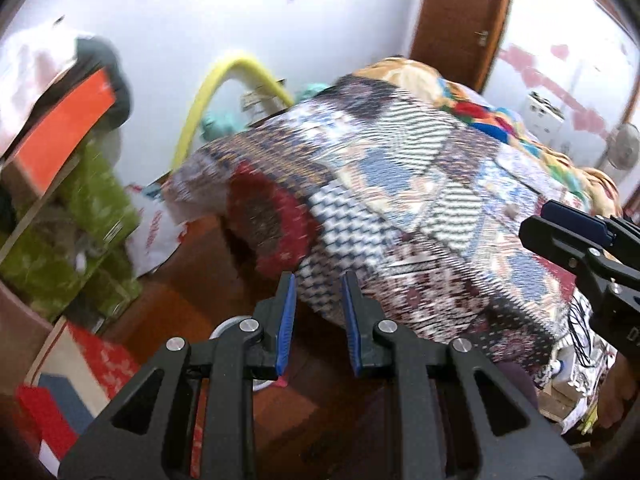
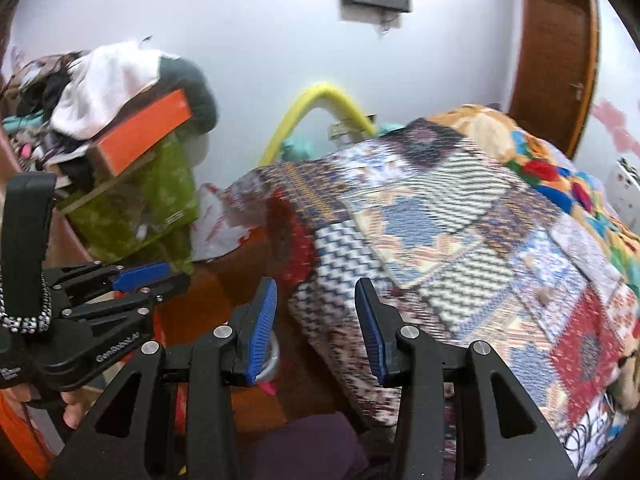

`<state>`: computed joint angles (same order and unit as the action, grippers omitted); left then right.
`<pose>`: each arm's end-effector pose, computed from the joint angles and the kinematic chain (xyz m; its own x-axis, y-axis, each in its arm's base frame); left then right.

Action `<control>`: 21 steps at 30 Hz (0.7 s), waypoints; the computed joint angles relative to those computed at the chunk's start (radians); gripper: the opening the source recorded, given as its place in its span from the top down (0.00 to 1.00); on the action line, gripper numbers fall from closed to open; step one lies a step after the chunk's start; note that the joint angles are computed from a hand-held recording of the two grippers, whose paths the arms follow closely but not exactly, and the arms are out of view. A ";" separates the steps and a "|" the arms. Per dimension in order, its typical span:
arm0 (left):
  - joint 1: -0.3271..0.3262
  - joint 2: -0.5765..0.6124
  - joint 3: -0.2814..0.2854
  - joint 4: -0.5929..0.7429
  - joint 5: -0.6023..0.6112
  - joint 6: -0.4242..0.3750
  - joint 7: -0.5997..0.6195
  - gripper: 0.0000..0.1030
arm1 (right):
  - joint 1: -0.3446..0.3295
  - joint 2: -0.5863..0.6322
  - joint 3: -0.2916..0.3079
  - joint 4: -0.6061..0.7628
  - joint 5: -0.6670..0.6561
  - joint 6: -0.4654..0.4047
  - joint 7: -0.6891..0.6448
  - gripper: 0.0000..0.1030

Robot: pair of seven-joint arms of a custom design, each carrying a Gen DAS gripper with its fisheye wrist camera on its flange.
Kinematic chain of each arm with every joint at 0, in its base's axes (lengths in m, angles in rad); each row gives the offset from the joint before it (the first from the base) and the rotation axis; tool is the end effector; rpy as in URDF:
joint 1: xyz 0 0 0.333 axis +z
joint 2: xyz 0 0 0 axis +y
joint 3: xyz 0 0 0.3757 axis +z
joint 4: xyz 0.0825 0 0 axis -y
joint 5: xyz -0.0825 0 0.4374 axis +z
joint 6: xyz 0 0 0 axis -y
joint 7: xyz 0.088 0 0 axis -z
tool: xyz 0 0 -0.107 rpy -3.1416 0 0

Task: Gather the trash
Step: 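Move both tools back over the bed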

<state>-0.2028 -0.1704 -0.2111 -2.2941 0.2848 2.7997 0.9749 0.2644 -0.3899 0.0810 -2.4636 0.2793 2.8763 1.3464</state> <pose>0.5131 -0.2455 0.5250 -0.0987 -0.9900 0.1004 -0.7735 0.0128 -0.6336 0.4685 0.1562 0.5601 0.3521 -0.9345 -0.0521 -0.6586 -0.2078 -0.7232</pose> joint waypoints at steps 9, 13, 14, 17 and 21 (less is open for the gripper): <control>-0.074 0.212 -0.047 0.247 -0.002 0.001 0.111 0.73 | -0.162 -0.033 -0.019 -0.023 -0.071 -0.004 0.099 0.64; -0.108 0.327 -0.068 0.375 -0.011 -0.016 0.166 0.73 | -0.208 -0.021 -0.059 -0.022 -0.071 -0.022 0.117 0.64; -0.116 0.369 -0.077 0.423 -0.023 -0.025 0.189 0.73 | -0.220 -0.015 -0.070 -0.019 -0.070 -0.027 0.119 0.64; -0.142 0.463 -0.088 0.531 -0.040 -0.056 0.226 0.72 | -0.257 0.006 -0.095 -0.009 -0.070 -0.041 0.125 0.64; -0.176 0.597 -0.098 0.686 -0.059 -0.120 0.270 0.72 | -0.301 0.068 -0.131 0.021 -0.064 -0.055 0.126 0.64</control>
